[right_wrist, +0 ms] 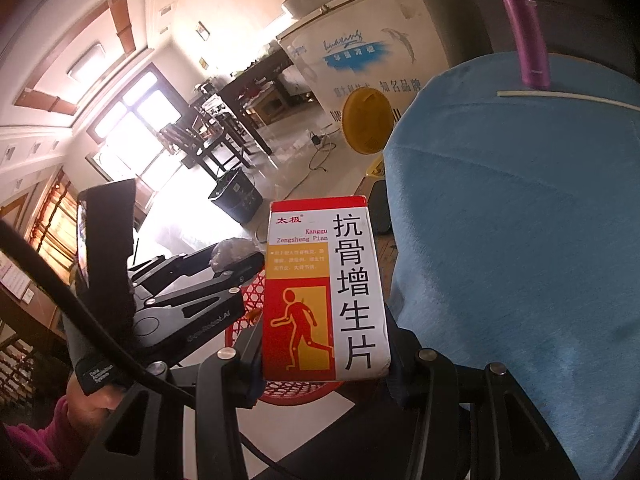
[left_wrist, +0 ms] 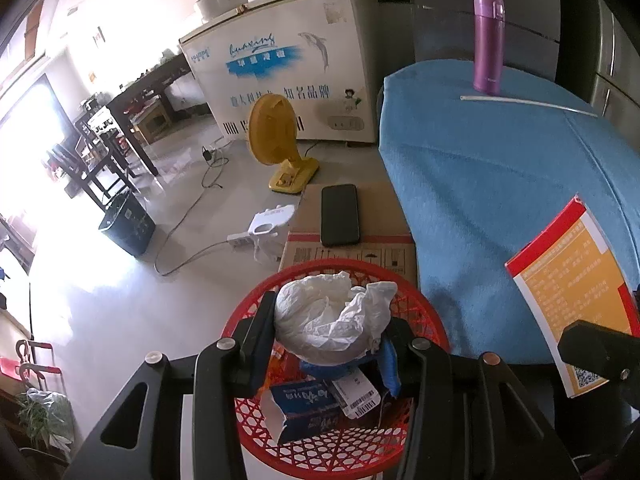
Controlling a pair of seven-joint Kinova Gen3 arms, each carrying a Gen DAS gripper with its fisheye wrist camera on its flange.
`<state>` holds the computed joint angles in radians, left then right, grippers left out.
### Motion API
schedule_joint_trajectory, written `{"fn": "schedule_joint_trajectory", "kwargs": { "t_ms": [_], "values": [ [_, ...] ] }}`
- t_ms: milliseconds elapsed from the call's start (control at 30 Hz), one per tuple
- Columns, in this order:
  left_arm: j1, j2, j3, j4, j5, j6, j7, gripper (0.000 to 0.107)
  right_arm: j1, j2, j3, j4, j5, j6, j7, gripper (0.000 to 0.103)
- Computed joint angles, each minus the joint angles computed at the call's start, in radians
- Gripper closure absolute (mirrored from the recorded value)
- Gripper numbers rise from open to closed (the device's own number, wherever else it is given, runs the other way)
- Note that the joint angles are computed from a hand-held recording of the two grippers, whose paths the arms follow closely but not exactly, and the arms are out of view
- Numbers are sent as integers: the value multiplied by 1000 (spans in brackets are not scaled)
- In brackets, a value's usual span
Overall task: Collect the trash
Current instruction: 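Lower both tools with tissue and medicine box down into the red basket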
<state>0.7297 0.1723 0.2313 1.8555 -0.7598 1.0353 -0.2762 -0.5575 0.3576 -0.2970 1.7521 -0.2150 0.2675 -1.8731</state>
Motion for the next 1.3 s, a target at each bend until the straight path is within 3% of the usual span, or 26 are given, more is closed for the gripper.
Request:
{"fn": "schedule_joint_trajectory", "kwargs": {
  "t_ms": [233, 400, 800, 1033, 1300],
  "values": [
    [-12, 3, -6, 20, 29, -14, -8, 61, 17, 43, -17, -67, -2, 60, 51, 54],
    [-23, -12, -10, 45, 35, -18, 5, 61, -5, 91, 16, -185, 26, 155, 82, 54],
    [-94, -66, -5, 68, 42, 23, 34, 61, -65, 191, 76, -433, 46, 227, 4, 54],
    [-137, -63, -4, 73, 87, 7, 8, 61, -61, 258, 69, -478, 33, 314, -1, 54],
    [-119, -13, -14, 51, 107, -15, -5, 61, -68, 274, 76, -420, 46, 303, 2, 54]
  ]
}}
